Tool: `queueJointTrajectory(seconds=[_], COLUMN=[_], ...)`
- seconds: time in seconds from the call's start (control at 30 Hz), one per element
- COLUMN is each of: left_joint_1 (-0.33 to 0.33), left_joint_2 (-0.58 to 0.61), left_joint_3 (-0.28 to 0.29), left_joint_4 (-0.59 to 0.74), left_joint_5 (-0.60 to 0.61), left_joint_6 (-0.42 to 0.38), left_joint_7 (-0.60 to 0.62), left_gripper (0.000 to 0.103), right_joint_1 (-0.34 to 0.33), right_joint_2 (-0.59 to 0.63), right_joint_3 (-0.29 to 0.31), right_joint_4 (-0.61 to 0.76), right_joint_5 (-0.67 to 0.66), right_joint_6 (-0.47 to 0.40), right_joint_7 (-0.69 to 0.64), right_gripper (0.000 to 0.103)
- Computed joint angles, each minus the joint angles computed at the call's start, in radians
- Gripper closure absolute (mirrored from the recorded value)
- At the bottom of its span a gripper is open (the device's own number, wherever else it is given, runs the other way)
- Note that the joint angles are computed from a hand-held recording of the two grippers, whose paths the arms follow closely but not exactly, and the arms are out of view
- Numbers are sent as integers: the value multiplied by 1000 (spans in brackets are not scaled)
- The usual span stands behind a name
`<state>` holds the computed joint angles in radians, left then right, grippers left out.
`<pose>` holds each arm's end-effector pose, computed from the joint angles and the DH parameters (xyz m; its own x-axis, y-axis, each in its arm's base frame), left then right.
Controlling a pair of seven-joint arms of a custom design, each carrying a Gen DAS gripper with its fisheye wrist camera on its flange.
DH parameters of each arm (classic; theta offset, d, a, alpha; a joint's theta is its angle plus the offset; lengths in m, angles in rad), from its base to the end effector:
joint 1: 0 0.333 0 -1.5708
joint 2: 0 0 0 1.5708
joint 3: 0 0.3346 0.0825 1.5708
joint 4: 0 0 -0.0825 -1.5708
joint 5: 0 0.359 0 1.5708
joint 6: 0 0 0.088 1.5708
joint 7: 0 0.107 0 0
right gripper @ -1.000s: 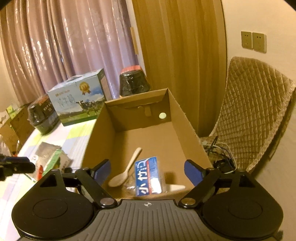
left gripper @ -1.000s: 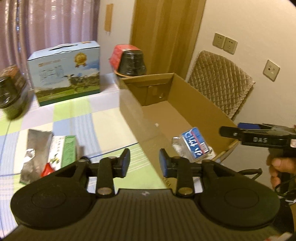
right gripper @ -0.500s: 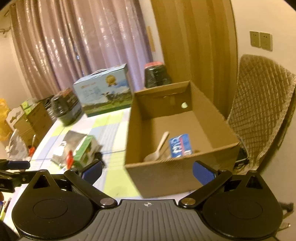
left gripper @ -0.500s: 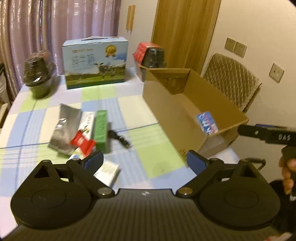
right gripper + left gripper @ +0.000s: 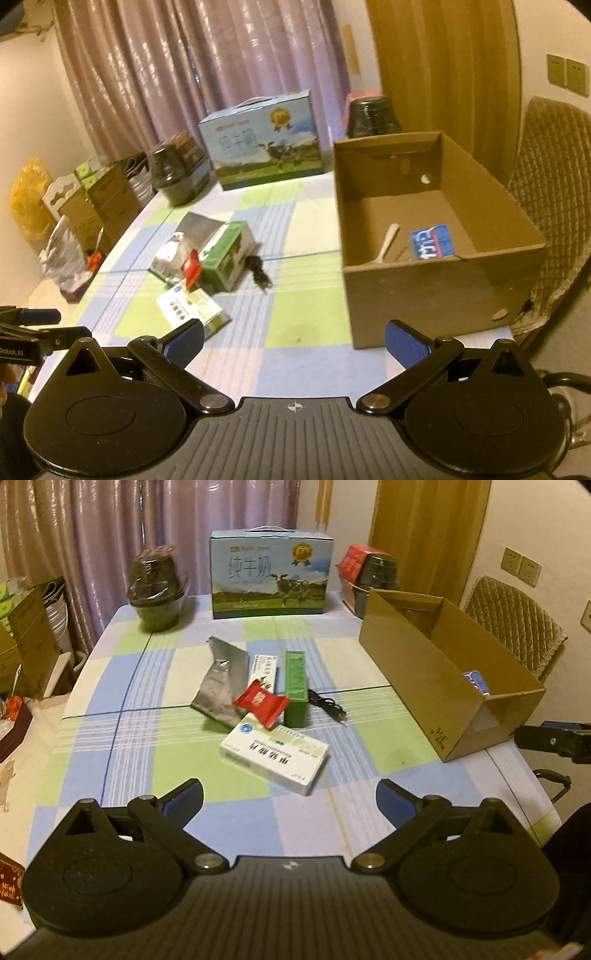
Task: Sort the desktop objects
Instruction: 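Withdraw both tools from the cardboard box back over the table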
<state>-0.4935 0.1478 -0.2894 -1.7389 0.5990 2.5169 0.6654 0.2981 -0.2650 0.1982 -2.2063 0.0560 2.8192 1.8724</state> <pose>0.4518 -0.4389 0.5865 -0.2598 -0.9634 0.0666 -0.7093 0.1436 -0.6902 0.4324 0.2441 0.6210 0.2614 -0.9379 -0.2282 -0.6814 -0.0119 -0.7318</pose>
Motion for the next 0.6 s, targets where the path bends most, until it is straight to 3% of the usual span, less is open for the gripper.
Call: queueJointTrajectory(seconds=[0.43,0.6], left_joint_1=[34,43], left_joint_2=[-50,-50], left_joint_3=[-1,-2], left_joint_4=[-66,-71], left_joint_5=[-6,-18], left_joint_6=[25,27], left_joint_7=[-28,-4], left_gripper=[5,5], right_joint_1=[40,72], right_joint_2=[36,67], right_joint_3=[3,-12], right_joint_4=[32,61], right_joint_5=[-1,23], right_joint_6=[-23,-46], right_joint_7=[-51,-127], right_gripper=[2,2])
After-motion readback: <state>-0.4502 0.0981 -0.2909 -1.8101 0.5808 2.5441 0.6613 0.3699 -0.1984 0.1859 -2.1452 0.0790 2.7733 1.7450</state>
